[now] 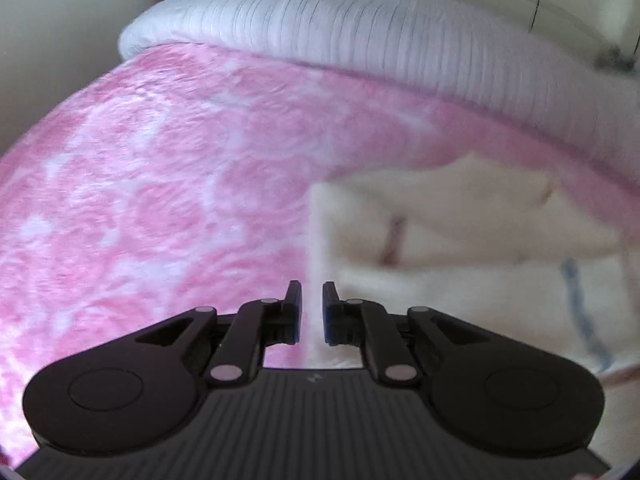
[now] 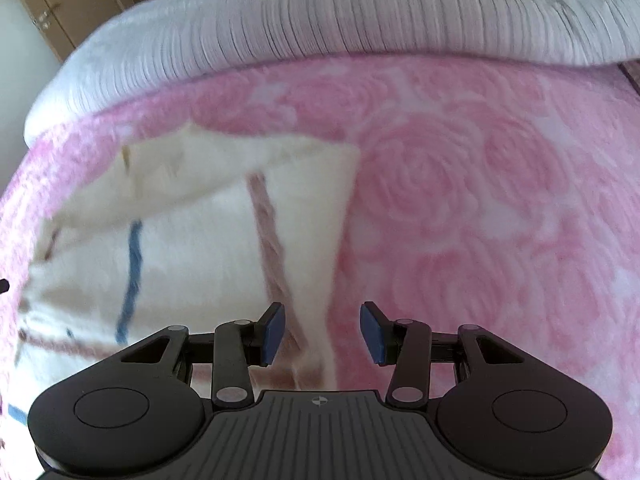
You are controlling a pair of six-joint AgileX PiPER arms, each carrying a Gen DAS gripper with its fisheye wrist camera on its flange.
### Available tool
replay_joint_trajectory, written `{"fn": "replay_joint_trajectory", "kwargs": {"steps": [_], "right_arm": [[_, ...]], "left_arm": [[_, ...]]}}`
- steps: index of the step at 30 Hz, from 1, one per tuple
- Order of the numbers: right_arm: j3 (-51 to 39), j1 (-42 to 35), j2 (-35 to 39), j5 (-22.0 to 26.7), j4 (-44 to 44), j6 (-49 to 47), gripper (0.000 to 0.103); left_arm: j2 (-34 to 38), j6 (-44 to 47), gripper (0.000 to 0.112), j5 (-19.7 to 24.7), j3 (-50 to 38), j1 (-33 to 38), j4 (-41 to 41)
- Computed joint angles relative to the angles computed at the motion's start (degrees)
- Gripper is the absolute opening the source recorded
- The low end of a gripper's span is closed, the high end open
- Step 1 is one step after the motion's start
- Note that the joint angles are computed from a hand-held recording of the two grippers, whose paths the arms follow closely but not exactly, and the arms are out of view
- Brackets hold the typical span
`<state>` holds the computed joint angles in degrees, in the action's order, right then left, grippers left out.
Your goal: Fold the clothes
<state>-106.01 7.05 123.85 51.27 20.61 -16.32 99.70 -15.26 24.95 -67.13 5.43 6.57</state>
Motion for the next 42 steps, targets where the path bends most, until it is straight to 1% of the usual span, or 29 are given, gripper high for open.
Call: {"fn": "replay_joint_trajectory", "kwargs": {"steps": [2,3,4,5,6,7,9,10,11,12,13,14,15,16,17,18,19,20,22,24,25,26,29,31,33,34,37,39,42], "right_arm": [[-2.9,1.55,1.83,-1.21,-1.3,1.54,0.046],[-3.58,2.3,2.64,-2.42,-1.34,1.67,0.046],[-4.17,3.07,3.66,-3.12,-1.54,1.84,0.046],[-4.87,3.84,4.76,-3.6,-1.91,2.12,0.046],[-5.98,4.66,6.25,-2.85,-3.52,3.07,0.046],[-6.71,5.64,7.7,-2.21,-5.98,4.34,0.046],[-3.64,6.95,6.69,-5.43,-8.93,5.55,0.046],[-4.11,7.6,6.34,-4.71,-11.04,7.15,0.046],[-4.2,8.12,5.5,-4.05,-12.67,8.38,0.046],[-1.99,8.38,3.71,-5.65,-13.09,8.88,0.046],[1.76,8.35,1.07,-8.32,-11.95,8.33,0.046],[5.09,8.32,-1.34,-10.62,-10.69,7.69,0.046],[7.27,8.3,-2.8,-11.41,-9.16,6.94,0.046],[8.72,8.36,-3.27,-11.45,-7.75,6.05,0.046],[8.51,8.87,-2.33,-9.97,-8.24,6.48,0.046],[9.41,9.99,-1.44,-10.36,-11.01,8.26,0.046],[11.49,10.97,-2.11,-13.04,-13.01,8.72,0.046],[12.27,12.06,-2.81,-13.87,-15.93,10.0,0.047],[11.75,13.9,-4.37,-11.5,-21.08,15.11,0.046],[17.25,14.09,-8.83,-13.86,-19.31,15.42,0.047],[20.37,14.22,-11.19,-15.01,-18.42,15.47,0.047],[22.83,14.76,-12.68,-15.14,-19.82,17.22,0.047],[32.3,17.26,-17.19,-14.46,-26.38,25.15,0.047],[39.93,18.31,-21.21,-14.54,-28.29,28.34,0.047],[50.36,19.83,-29.16,-18.17,-31.0,32.15,0.047],[53.41,20.29,-32.17,-17.19,-30.78,32.7,0.047],[59.6,20.85,-39.27,-13.16,-28.49,32.97,0.05],[62.25,20.82,-43.01,-10.55,-26.91,31.44,0.051],[62.05,20.46,-44.59,-4.16,-24.36,27.31,0.052]], "left_arm": [[1.66,10.57,0.009,0.12,-1.81,-1.47,-7.23],[2.83,13.3,0.01,-0.31,-2.07,-2.33,-8.27],[4.27,13.73,0.011,-0.36,-2.25,-3.11,-7.72],[6.37,11.87,0.011,-0.26,-2.68,-3.28,-5.8],[8.65,10.73,0.01,-0.28,-3.16,-3.11,-4.74],[9.05,11.18,0.009,-2.07,-2.35,-2.47,-5.98],[8.34,12.01,0.009,-0.11,-3.35,-1.68,-8.64],[7.41,11.49,0.009,0.28,-3.28,-1.74,-7.91],[5.83,10.77,0.009,-0.3,-2.27,-2.03,-6.39],[4.36,12.01,0.009,-0.46,-1.3,-2.02,-7.16],[2.95,13.94,0.009,-0.45,-0.39,-1.86,-8.81],[2.34,17.92,0.01,-0.69,0.58,-1.17,-12.39],[2.64,20.02,0.014,-0.11,1.26,-0.77,-13.67],[3.13,21.35,0.013,0.64,1.84,-0.51,-14.08],[3.49,24.69,0.013,-0.67,3.48,0.18,-16.63],[3.01,27.74,0.014,-2.65,5.14,0.82,-19.5],[2.38,28.49,0.013,-2.33,5.22,1.08,-20.3],[1.79,28.18,0.013,-1.13,4.75,1.21,-20.11],[-1.16,31.67,0.013,-1.24,6.74,1.51,-23.28],[-4.29,34.99,0.013,-0.07,9.52,1.78,-26.22],[-5.96,35.02,0.013,0.83,11.44,1.64,-26.2],[-7.42,34.02,0.013,1.41,13.4,1.29,-25.24],[-12.84,25.54,0.013,3.24,20.89,-0.4,-18.53],[-19.13,21.17,0.013,2.97,27.76,-1.62,-15.8],[-26.48,15.54,0.013,5.85,33.36,-3.6,-11.95],[-29.91,13.45,0.013,7.72,35.45,-4.16,-11.29],[-39.9,8.9,0.013,15.92,39.82,-4.44,-10.55],[-43.9,3.57,0.013,22.25,39.96,-7.74,-7.8],[-47.04,-6.32,0.013,32.16,38.18,-14.99,-4.92]]}}
